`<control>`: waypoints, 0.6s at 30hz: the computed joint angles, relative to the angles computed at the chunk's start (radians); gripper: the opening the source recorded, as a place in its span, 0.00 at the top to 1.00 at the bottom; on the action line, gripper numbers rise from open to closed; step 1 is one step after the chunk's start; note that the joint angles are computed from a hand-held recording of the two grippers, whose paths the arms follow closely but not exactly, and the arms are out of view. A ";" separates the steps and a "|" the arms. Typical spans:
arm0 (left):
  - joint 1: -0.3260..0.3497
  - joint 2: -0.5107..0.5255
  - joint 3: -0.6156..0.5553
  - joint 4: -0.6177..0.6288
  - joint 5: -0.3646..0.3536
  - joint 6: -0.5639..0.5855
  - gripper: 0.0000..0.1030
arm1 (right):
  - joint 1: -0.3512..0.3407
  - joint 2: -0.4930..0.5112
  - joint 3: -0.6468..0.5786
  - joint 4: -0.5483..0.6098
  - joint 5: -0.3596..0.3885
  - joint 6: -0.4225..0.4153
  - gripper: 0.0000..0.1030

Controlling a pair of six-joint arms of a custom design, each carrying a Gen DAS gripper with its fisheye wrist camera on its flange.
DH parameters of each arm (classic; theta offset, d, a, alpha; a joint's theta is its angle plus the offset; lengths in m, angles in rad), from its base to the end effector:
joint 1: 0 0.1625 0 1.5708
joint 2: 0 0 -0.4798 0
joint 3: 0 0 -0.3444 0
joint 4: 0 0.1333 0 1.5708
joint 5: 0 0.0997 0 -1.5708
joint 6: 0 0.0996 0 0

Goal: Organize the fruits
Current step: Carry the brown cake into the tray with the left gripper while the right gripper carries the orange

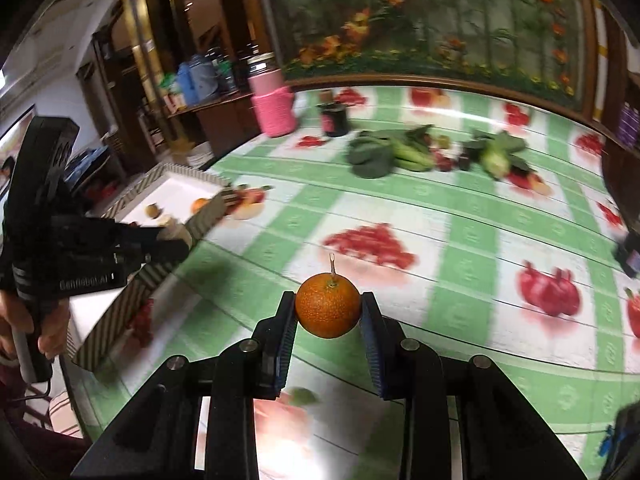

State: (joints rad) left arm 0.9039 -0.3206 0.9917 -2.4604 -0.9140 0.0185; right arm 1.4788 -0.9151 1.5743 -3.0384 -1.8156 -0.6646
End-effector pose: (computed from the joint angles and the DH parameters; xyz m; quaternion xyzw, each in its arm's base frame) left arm -0.3667 -0.7797 0.0441 0.2831 0.8980 -0.2000 0.2710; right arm 0.0441 -0.7106 0.3372 0.2116 -0.8890 0.3213 0.2485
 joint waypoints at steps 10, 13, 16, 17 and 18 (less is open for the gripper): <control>0.068 -0.086 0.043 -0.026 0.098 -0.026 0.75 | 0.088 0.139 -0.150 0.116 -0.007 0.000 0.69; 0.084 -0.094 0.045 -0.014 0.104 -0.033 0.75 | 0.114 0.193 -0.220 0.158 -0.016 -0.007 0.68; 0.097 -0.096 0.044 0.004 0.093 -0.033 0.75 | 0.132 0.241 -0.291 0.212 -0.014 -0.008 0.68; 0.099 -0.097 0.045 0.008 0.092 -0.032 0.75 | 0.139 0.260 -0.319 0.232 -0.016 -0.009 0.68; 0.102 -0.096 0.041 0.012 0.091 -0.031 0.75 | 0.146 0.279 -0.346 0.249 -0.018 -0.014 0.68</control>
